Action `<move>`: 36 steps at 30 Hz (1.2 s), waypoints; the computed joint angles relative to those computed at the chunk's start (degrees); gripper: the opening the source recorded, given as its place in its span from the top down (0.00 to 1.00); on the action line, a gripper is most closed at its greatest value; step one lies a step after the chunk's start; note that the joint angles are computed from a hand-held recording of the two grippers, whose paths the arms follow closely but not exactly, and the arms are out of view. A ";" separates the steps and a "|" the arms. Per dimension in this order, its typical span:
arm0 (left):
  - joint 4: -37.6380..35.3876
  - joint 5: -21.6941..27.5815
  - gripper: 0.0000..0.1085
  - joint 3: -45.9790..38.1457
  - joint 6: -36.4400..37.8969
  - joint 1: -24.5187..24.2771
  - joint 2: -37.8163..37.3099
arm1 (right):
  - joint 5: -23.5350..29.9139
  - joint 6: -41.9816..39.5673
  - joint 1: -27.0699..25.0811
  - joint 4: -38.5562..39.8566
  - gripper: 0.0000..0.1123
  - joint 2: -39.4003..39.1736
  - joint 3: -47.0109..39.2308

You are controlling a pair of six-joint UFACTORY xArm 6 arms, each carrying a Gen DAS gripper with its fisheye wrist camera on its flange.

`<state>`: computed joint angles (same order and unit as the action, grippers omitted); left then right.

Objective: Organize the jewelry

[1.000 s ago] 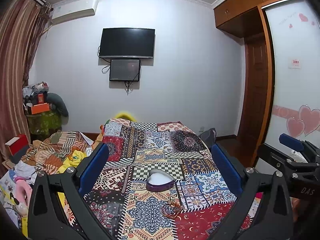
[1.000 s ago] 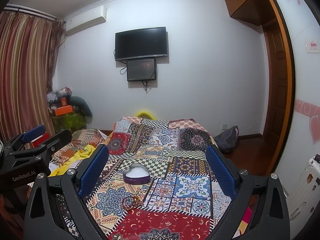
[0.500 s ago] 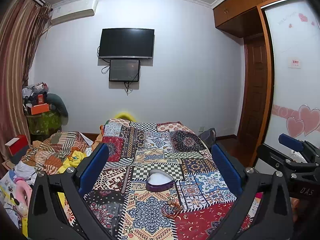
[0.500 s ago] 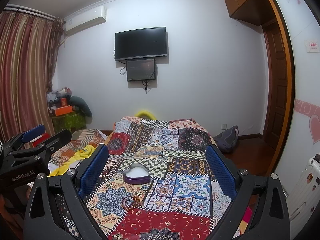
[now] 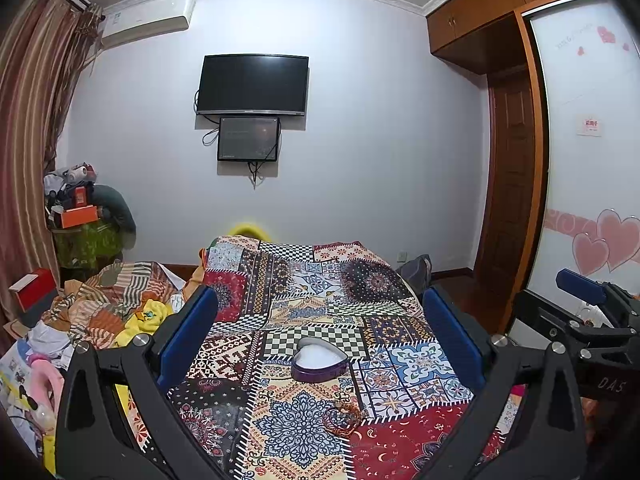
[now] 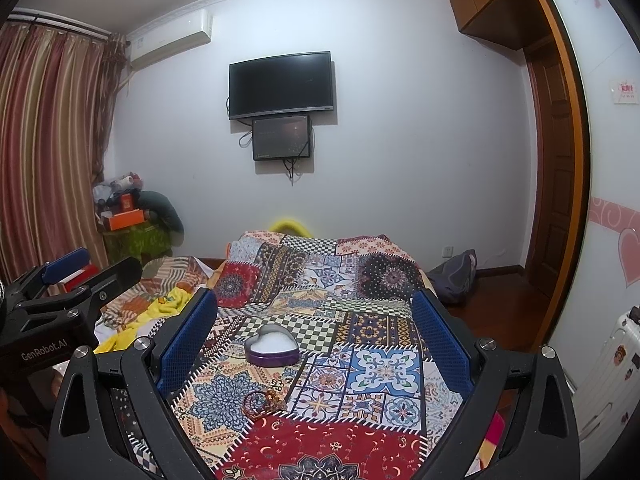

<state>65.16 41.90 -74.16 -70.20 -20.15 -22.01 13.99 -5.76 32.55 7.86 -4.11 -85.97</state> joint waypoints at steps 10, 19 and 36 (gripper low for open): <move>-3.20 -1.43 0.05 -0.39 1.74 2.10 1.83 | 1.41 0.63 -0.32 -0.71 0.14 1.39 -0.92; -12.81 -4.89 0.05 0.12 8.84 7.12 5.61 | 5.75 2.93 -1.42 -3.26 0.14 6.35 -4.57; -35.78 -3.33 0.06 1.13 25.91 13.91 14.84 | 23.10 -2.81 -2.48 -1.97 0.14 19.94 -16.63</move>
<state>29.39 38.57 -73.03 -44.29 -6.24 -7.17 37.09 -8.57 30.07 5.90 15.83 -102.60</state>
